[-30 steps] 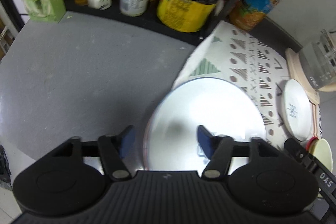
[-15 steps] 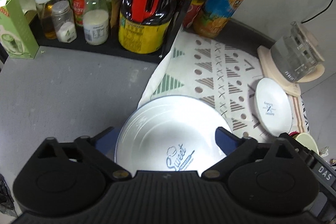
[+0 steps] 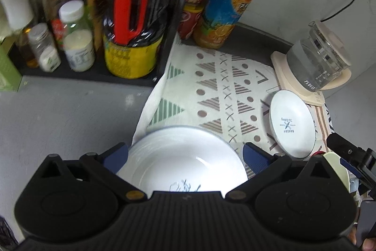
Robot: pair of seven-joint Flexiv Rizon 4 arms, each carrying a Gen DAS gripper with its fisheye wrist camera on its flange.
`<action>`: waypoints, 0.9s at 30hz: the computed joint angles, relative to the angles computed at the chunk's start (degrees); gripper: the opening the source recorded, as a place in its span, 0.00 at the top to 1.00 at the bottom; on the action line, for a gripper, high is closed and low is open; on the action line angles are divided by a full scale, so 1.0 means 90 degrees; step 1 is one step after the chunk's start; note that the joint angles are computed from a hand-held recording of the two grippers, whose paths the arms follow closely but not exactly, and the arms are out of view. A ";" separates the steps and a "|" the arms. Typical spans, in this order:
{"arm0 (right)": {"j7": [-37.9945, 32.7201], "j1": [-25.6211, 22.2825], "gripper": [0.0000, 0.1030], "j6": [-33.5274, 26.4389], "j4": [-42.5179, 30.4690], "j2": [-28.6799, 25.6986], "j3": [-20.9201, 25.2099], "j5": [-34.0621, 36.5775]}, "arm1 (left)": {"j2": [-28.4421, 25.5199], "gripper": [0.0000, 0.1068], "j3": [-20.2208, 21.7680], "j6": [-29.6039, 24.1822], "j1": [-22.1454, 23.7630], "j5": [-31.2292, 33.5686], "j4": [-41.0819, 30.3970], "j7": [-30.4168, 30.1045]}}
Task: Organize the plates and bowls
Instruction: 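Move both grippers toward the small 'The Baking' plate by the kettle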
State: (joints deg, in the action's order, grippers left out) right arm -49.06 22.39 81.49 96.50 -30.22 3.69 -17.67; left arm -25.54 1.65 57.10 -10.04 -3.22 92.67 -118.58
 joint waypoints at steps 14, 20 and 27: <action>0.1131 0.0337 0.00 -0.0291 -0.0437 -0.0312 -0.0793 -0.0451 | -0.1008 0.04 -0.0477 -0.0330 0.0236 -0.0652 -0.1264 0.1389; 0.1866 0.0448 0.00 -0.0485 -0.0502 -0.0391 -0.1104 -0.0777 | -0.1533 0.04 -0.0432 -0.1062 0.0119 -0.0717 -0.2152 0.1703; 0.2390 0.0407 0.00 -0.0772 -0.0469 -0.0374 -0.1186 -0.1144 | -0.1972 0.05 -0.0586 -0.1317 0.0080 -0.0920 -0.2790 0.2060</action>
